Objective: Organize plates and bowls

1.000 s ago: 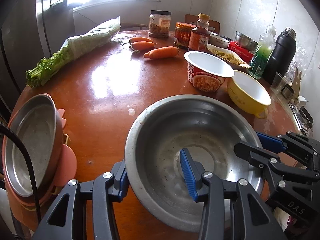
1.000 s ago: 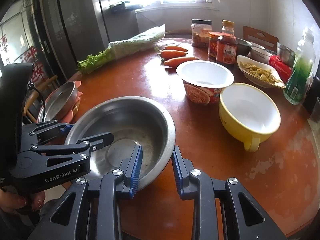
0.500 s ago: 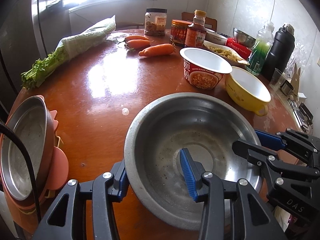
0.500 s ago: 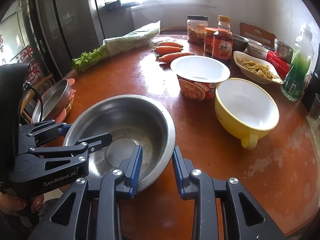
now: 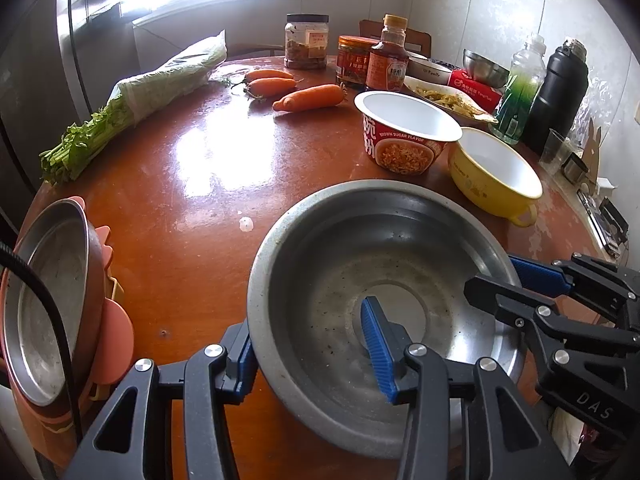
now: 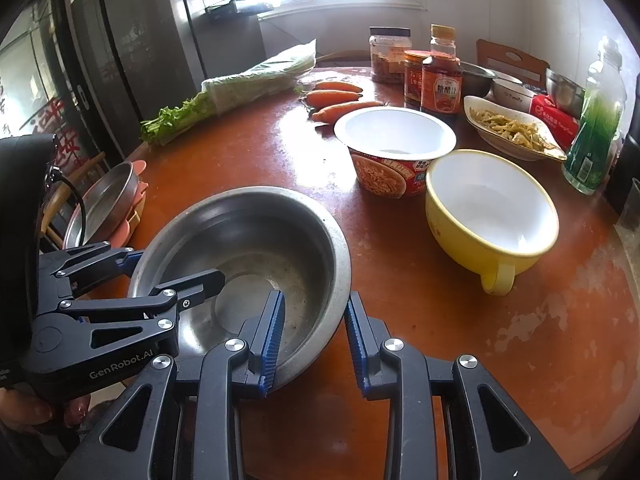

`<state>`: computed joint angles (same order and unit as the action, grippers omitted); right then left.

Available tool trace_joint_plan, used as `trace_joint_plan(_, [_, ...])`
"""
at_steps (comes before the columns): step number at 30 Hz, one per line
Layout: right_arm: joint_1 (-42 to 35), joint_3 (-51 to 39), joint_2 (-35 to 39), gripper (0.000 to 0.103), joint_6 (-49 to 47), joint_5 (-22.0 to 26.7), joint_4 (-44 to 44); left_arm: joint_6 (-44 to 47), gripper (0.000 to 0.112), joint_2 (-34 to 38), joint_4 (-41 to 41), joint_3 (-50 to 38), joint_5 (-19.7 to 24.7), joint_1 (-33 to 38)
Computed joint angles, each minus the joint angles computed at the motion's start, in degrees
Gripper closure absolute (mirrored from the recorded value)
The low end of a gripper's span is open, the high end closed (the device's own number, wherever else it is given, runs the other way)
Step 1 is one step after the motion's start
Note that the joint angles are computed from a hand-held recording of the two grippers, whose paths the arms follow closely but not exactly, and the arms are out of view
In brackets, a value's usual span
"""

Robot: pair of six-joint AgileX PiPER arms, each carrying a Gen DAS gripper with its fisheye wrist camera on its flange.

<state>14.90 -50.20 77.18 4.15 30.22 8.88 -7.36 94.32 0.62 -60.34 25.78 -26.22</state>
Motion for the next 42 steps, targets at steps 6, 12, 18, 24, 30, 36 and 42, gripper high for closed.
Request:
trace_joint_plan(6, [-0.34, 0.40, -0.21, 0.070, -1.21, 0.01, 2.01, 0.35, 0.062, -0.15, -0.55, -0.08, 0.20, -0.05])
trace_joint_plan(12, [-1.98, 0.96, -0.62, 0.064, -4.60, -0.01, 6.84, -2.58, 0.061, -0.47, 2.44, -0.06, 0.38, -0.71])
trace_joint_plan(18, [-2.72, 0.94, -1.01, 0.064, -5.13, 0.24, 7.41, -3.19, 0.056, -0.94, 2.81, -0.21, 0.38, -0.58])
trace_joint_plan(24, [-3.83, 1.15, -1.93, 0.064, -6.74, 0.55, 9.46, -7.55, 0.052, -1.87, 7.44, -0.19, 0.82, -1.41])
trace_joint_plan(30, [-4.99, 0.00, -2.40, 0.064, -7.85, 1.52, 10.13, -7.89, 0.049, -3.28, 7.78, -1.26, 1.85, -1.19])
trace_joint_plan(36, [-6.22, -1.79, -2.55, 0.063, -8.91, 2.67, 10.44, -7.17, 0.048, -3.31, 7.16, -3.89, 3.41, -0.93])
trace_joint_plan(42, [-7.63, -4.02, -2.24, 0.059, -9.48, 3.81, 10.56, -6.80, 0.046, -2.44, 7.27, -7.30, 5.26, -1.12])
